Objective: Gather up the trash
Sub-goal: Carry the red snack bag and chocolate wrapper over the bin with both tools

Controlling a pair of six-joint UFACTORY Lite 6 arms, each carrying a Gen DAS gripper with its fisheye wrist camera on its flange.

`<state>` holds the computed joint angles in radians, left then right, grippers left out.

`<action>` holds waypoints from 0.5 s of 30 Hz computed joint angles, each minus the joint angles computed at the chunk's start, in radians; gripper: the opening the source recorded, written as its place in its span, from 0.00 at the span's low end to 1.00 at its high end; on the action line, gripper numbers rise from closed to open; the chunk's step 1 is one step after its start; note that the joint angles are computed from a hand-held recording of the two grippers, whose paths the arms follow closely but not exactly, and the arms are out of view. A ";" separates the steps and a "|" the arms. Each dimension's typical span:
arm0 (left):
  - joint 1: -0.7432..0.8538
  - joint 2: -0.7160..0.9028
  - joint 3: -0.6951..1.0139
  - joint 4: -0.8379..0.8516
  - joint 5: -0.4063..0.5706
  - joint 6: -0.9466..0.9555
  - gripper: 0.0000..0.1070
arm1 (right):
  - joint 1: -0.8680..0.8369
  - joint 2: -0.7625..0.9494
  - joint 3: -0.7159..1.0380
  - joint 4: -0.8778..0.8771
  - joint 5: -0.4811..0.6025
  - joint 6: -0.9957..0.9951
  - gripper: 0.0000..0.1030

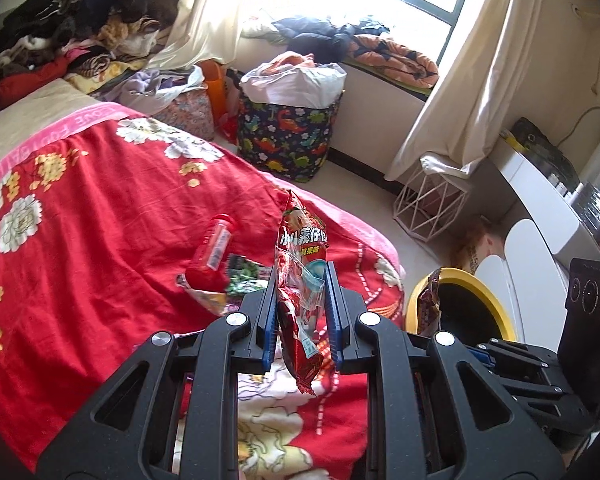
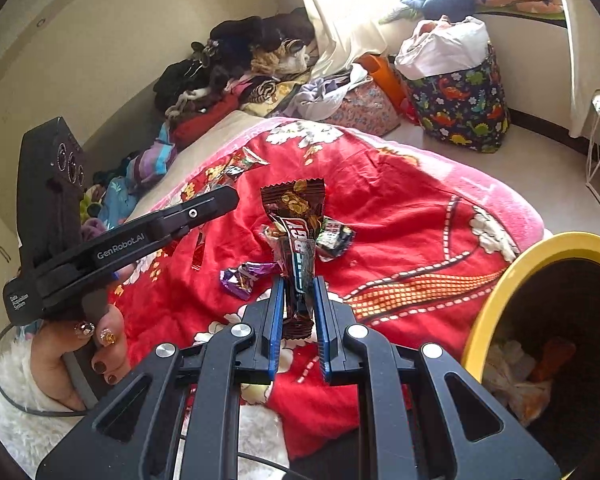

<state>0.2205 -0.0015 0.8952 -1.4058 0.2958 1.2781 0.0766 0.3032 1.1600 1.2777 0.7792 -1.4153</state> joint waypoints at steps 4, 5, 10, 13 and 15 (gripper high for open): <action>-0.034 -0.012 -0.004 0.005 -0.015 -0.016 0.13 | -0.036 -0.010 -0.009 -0.005 0.014 0.003 0.14; -0.042 -0.013 -0.003 0.006 -0.018 -0.019 0.13 | -0.044 -0.014 -0.012 -0.006 0.017 0.002 0.14; -0.076 -0.014 0.008 0.017 -0.028 -0.036 0.13 | -0.087 -0.025 -0.016 -0.011 0.034 -0.002 0.14; -0.094 -0.010 0.016 0.019 -0.031 -0.037 0.13 | -0.116 -0.026 -0.012 -0.015 0.044 -0.001 0.14; -0.110 -0.011 0.018 0.006 -0.036 -0.029 0.13 | -0.138 -0.028 -0.011 -0.016 0.052 -0.002 0.14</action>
